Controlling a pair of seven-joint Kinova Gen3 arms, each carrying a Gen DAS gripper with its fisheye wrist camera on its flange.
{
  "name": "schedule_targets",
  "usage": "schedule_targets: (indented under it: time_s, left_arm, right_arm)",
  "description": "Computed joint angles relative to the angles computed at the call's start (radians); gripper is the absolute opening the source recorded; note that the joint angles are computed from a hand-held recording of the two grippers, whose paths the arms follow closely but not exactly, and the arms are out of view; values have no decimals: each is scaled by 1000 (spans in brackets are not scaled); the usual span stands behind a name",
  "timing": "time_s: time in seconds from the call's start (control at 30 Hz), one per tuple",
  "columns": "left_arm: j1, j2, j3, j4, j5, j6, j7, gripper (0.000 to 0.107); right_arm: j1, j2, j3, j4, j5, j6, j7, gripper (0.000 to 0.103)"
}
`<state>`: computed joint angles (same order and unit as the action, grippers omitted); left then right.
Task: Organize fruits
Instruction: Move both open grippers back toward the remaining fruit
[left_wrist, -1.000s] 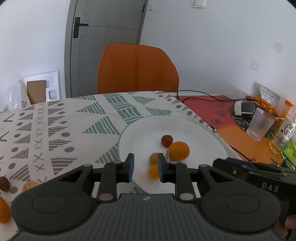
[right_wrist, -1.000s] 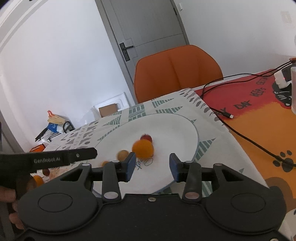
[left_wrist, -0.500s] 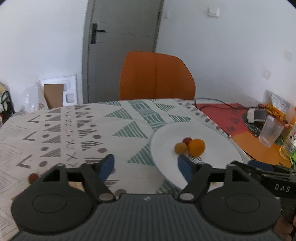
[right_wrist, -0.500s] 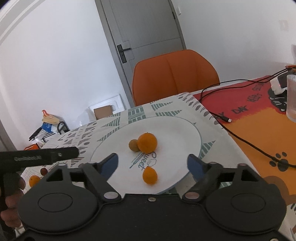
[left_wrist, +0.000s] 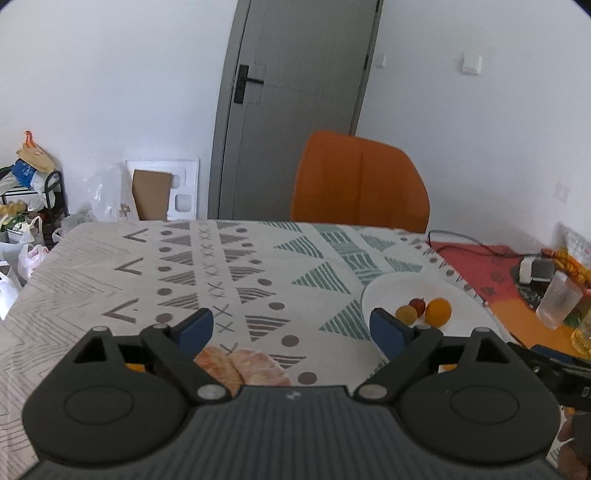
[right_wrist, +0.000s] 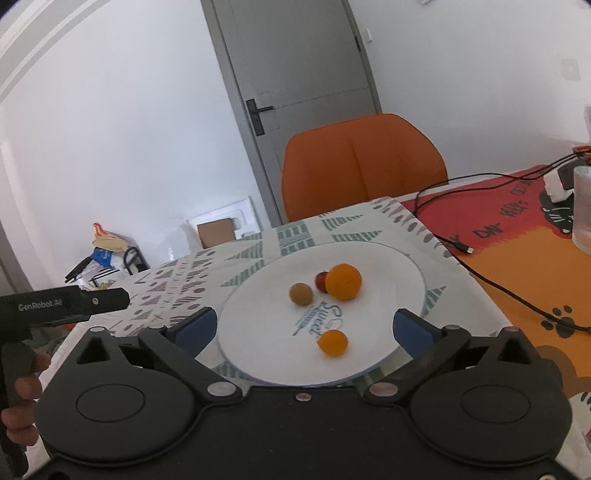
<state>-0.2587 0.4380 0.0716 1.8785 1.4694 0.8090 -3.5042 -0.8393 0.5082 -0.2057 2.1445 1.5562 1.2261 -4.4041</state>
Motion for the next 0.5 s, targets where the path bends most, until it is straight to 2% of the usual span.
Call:
schedule_targets:
  time_s: [0.13,0.5]
  left_arm:
    - [-20,-11,-15,15,27,9,-36,91]
    - [-77,8,-38,7,27,39,-15,91]
  right_arm:
    - [2,3,-1,-22,9,-20,20,103]
    - [-24,20,10,-102,3,-49,135,103]
